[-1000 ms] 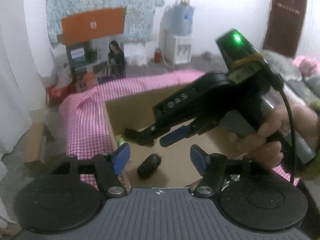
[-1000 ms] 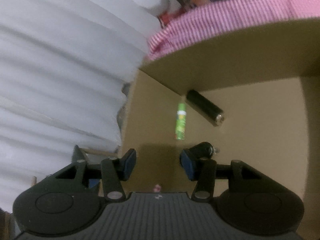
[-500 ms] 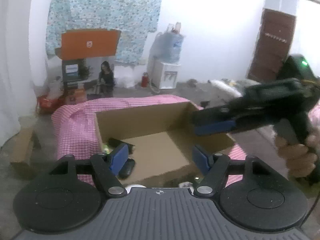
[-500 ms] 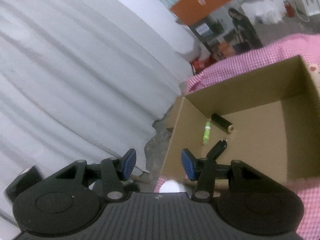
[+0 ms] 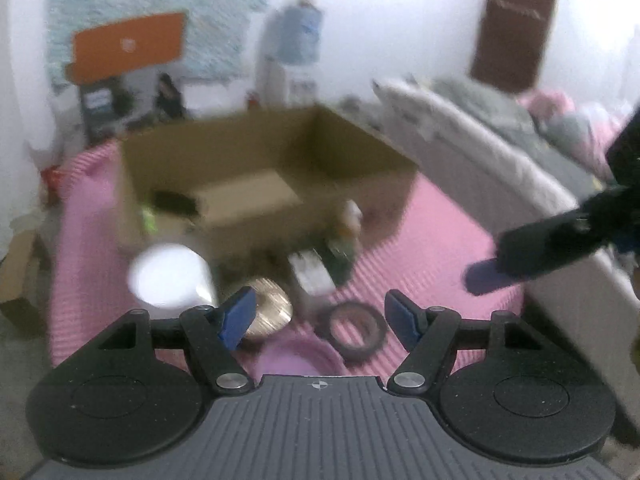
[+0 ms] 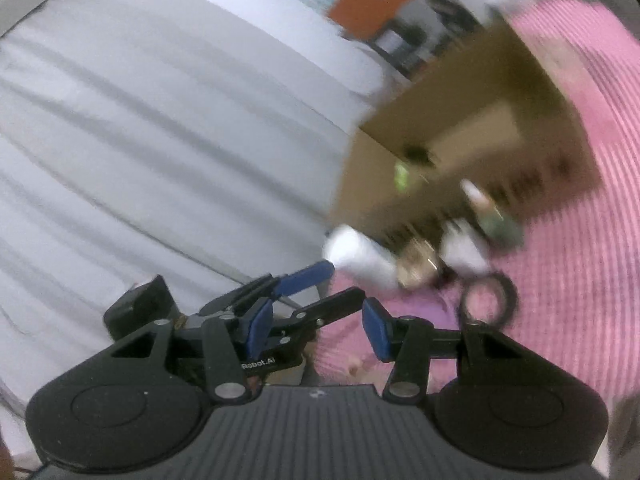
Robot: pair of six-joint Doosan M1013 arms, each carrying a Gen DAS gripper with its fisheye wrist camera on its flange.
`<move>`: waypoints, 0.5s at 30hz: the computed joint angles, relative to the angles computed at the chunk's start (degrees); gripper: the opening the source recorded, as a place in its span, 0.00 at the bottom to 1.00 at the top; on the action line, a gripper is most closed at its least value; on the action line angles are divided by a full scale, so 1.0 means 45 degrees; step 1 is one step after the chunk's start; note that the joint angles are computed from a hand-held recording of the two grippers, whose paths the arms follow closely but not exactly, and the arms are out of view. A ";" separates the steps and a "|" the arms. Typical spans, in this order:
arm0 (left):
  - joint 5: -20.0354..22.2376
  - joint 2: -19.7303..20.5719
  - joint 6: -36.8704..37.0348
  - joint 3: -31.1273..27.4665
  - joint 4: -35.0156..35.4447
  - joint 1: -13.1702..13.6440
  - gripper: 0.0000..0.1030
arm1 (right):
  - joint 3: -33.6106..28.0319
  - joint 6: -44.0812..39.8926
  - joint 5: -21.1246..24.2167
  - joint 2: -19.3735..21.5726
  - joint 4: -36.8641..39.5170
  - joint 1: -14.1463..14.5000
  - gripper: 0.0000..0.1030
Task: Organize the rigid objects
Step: 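Move the right gripper back to the black tape roll, then close the right gripper on the rim of the black tape roll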
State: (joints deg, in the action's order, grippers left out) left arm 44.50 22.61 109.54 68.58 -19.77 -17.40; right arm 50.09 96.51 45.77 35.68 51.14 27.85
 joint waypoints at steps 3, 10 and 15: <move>0.1173 0.0471 0.0387 -0.0458 0.0392 -0.0207 0.69 | 0.0331 0.1654 0.0050 -0.0012 -0.1491 0.0072 0.49; 0.1802 0.1202 0.0748 -0.1212 0.1667 -0.0583 0.69 | -0.1398 0.4005 0.1552 0.0989 -0.6116 0.0393 0.40; 0.2124 0.1450 0.1117 -0.1414 0.2041 -0.0709 0.69 | -0.3217 0.3781 0.3089 0.2029 -0.7391 0.0532 0.35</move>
